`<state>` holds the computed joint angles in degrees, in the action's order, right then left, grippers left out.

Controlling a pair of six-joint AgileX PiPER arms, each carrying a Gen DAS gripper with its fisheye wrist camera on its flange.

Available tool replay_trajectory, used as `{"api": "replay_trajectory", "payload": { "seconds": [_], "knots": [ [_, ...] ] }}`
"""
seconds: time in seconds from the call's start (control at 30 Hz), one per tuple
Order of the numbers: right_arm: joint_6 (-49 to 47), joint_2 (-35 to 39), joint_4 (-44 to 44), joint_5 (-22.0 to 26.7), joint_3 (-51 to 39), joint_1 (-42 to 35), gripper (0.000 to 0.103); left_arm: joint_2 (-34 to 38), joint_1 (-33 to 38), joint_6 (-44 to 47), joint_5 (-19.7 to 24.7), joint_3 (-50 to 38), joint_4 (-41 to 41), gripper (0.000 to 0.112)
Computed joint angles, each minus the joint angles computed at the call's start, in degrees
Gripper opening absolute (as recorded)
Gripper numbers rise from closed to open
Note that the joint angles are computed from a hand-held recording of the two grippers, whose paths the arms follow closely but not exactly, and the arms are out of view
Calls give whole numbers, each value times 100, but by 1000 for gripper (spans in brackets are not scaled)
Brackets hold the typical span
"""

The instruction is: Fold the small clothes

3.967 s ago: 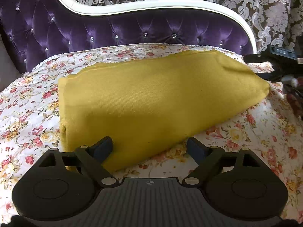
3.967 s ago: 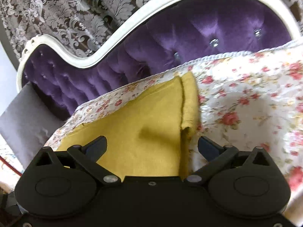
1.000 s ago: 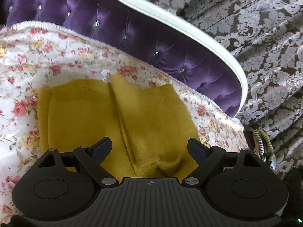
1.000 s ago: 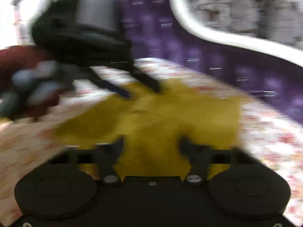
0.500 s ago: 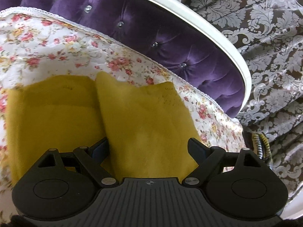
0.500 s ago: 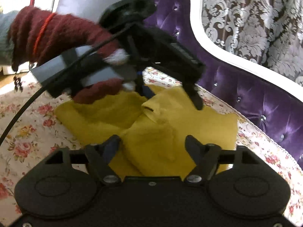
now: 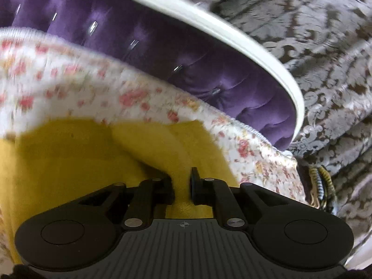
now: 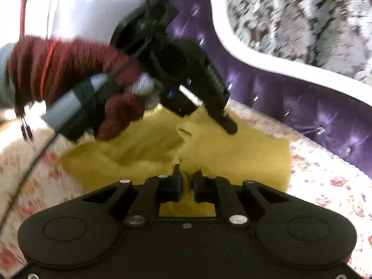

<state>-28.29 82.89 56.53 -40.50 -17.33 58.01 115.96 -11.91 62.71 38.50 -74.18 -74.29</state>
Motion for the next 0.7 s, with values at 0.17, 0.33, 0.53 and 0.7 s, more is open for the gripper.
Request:
{"api": "replay_trajectory", "payload": {
  "seconds": [0.17, 0.33, 0.53, 0.7],
  "knots": [
    [-940, -914, 1061, -167, -57, 619, 15, -922, 176, 663, 114, 463, -57, 11],
    [-928, -602, 854, 159, -491, 761, 15, -1402, 862, 1050, 394, 1016, 135, 12],
    [-300, 722, 101, 483, -1094, 714, 15, -744, 1277, 1042, -33, 1242, 451, 12],
    [-206, 781, 197, 358, -1097, 862, 15, -884, 1478, 1938, 277, 1499, -227, 12]
  ]
}}
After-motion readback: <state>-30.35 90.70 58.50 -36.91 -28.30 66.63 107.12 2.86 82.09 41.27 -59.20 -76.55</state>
